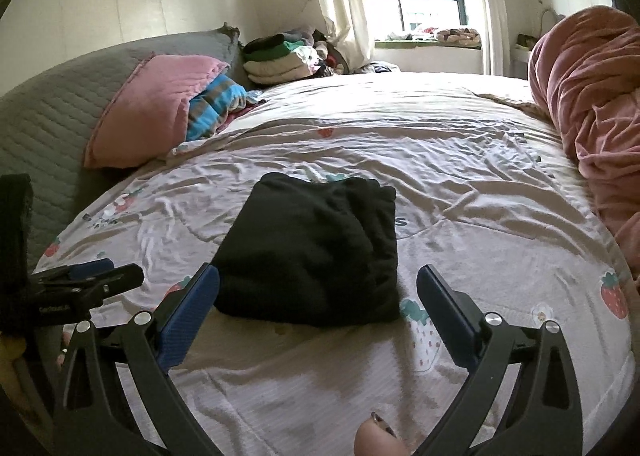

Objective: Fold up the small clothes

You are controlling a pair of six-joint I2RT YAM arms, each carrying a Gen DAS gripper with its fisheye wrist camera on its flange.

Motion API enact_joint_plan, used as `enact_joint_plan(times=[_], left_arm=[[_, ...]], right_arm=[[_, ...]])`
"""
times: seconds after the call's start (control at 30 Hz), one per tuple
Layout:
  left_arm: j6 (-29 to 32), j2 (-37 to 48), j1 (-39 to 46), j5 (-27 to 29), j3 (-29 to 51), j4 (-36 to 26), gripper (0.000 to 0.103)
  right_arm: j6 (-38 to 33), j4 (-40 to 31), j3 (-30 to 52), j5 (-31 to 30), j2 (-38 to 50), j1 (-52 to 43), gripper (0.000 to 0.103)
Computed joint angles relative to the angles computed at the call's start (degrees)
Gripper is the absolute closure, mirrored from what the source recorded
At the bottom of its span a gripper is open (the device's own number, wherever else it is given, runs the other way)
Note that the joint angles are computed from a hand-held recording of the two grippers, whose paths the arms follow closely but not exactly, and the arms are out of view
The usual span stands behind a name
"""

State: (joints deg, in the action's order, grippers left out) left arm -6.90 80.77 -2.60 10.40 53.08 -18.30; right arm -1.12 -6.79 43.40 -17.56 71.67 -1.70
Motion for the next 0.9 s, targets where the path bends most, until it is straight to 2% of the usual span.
enact_joint_plan(times=[0.63, 0.9], left_arm=[[4.02, -13.89, 2.74, -0.44, -11.10, -0.35, 0.009], [4.86, -17.81, 3.72, 1.30, -15.97, 0.95, 0.009]], right_arm=[[0.45, -0.92, -8.43, 6.28, -10.48, 4.50, 0.005], [0.59, -0.78, -13.69, 10.54, -16.92, 5.46, 0.005]])
